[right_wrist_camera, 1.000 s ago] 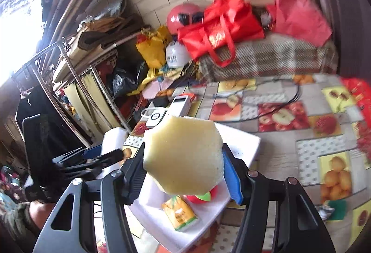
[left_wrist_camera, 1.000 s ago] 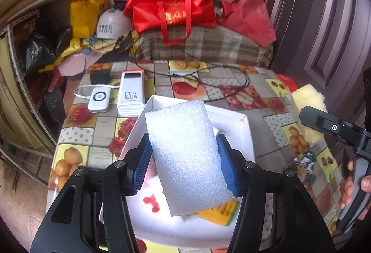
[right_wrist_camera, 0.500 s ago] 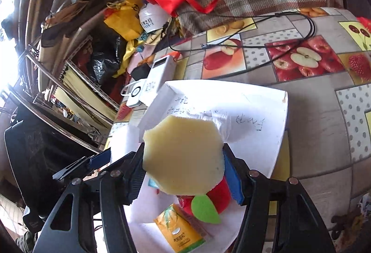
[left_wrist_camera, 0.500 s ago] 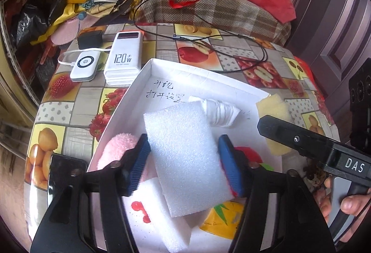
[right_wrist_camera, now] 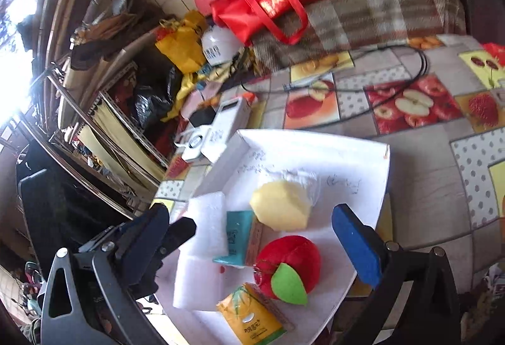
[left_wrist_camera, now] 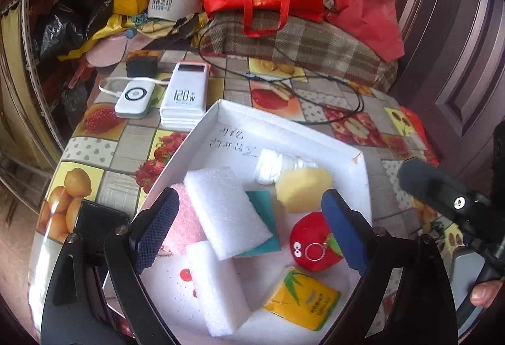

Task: Organize soft objects
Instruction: 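Grasp the patterned hair tie with the right tool while the left tool grasps the braided hair tie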

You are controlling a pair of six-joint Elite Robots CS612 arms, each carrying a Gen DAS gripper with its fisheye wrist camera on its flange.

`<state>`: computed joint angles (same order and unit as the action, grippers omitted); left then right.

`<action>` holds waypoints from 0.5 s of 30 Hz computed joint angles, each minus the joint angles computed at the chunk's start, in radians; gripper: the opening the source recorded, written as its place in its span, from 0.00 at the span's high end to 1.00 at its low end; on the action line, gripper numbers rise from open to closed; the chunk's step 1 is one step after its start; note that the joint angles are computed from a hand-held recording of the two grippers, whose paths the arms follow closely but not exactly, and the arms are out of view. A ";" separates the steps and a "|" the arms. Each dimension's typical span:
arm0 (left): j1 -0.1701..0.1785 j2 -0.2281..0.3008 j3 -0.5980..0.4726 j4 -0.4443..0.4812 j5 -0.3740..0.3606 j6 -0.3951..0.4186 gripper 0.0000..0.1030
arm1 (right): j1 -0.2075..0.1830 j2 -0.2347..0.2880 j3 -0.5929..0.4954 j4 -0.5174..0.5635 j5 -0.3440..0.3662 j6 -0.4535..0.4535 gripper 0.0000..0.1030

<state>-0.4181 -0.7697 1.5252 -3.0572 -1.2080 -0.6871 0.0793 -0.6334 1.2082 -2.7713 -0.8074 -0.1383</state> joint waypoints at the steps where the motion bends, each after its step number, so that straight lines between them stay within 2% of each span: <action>1: -0.004 -0.007 0.009 -0.019 0.012 0.004 0.10 | -0.001 -0.005 0.009 -0.034 0.000 0.010 0.00; 2: -0.008 -0.016 0.019 -0.039 0.026 0.011 0.10 | -0.004 -0.015 0.032 -0.099 -0.004 0.026 0.00; 6: -0.029 -0.049 0.055 -0.146 0.101 0.057 0.10 | -0.016 -0.064 0.125 -0.449 -0.108 0.113 0.00; 9: -0.044 -0.063 0.069 -0.252 0.119 0.125 0.10 | -0.031 -0.095 0.158 -0.593 -0.192 0.181 0.00; 11: -0.052 -0.067 0.072 -0.323 0.088 0.175 0.10 | -0.051 -0.111 0.173 -0.673 -0.245 0.280 0.00; 13: -0.055 -0.067 0.070 -0.357 0.029 0.197 0.10 | -0.067 -0.122 0.177 -0.655 -0.289 0.317 0.00; 15: -0.058 -0.062 0.061 -0.347 -0.024 0.199 0.10 | -0.089 -0.128 0.181 -0.622 -0.335 0.341 0.00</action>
